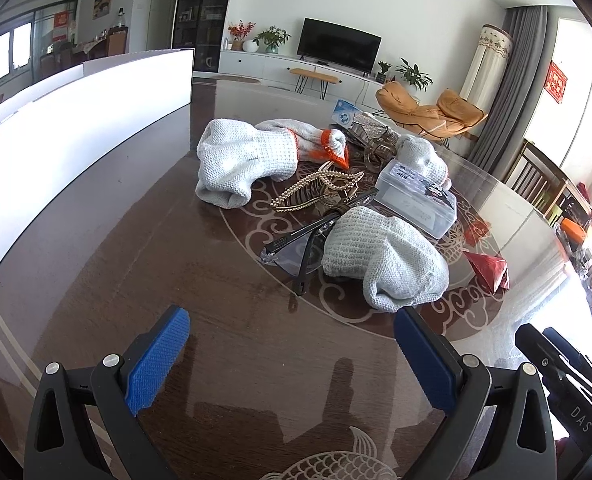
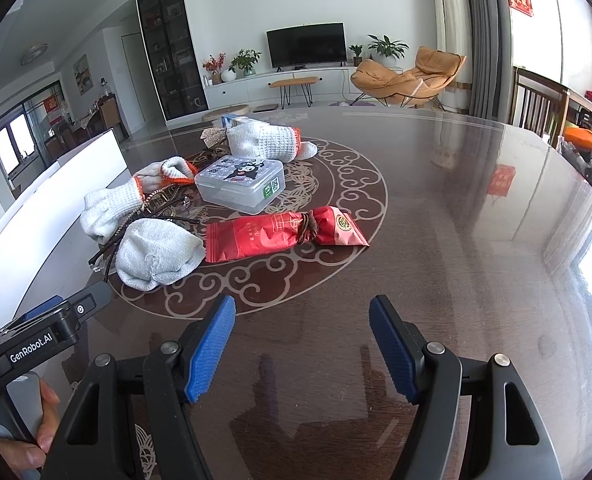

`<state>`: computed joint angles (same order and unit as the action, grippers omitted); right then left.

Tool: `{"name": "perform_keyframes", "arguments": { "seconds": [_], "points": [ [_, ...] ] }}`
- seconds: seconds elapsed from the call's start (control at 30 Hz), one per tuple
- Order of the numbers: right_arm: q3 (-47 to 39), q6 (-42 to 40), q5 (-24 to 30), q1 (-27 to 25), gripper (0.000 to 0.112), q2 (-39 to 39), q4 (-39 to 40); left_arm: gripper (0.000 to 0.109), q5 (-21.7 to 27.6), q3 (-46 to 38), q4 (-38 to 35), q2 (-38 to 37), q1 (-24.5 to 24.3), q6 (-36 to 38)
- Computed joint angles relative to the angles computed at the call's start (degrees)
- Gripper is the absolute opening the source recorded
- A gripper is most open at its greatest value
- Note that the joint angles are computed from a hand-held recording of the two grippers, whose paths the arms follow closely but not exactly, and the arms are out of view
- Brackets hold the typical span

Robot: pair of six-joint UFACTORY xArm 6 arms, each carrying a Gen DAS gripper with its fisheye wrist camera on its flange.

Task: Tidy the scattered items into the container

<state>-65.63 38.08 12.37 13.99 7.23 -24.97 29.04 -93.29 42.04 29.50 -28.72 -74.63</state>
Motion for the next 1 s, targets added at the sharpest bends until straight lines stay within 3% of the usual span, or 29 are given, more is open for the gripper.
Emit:
{"name": "perform_keyframes", "arguments": {
  "seconds": [1.0],
  "points": [
    [0.39,0.00,-0.49,-0.14,0.071,-0.35,0.47,0.103,0.22,-0.43,0.46,0.18,-0.22,0.38]
  ]
}}
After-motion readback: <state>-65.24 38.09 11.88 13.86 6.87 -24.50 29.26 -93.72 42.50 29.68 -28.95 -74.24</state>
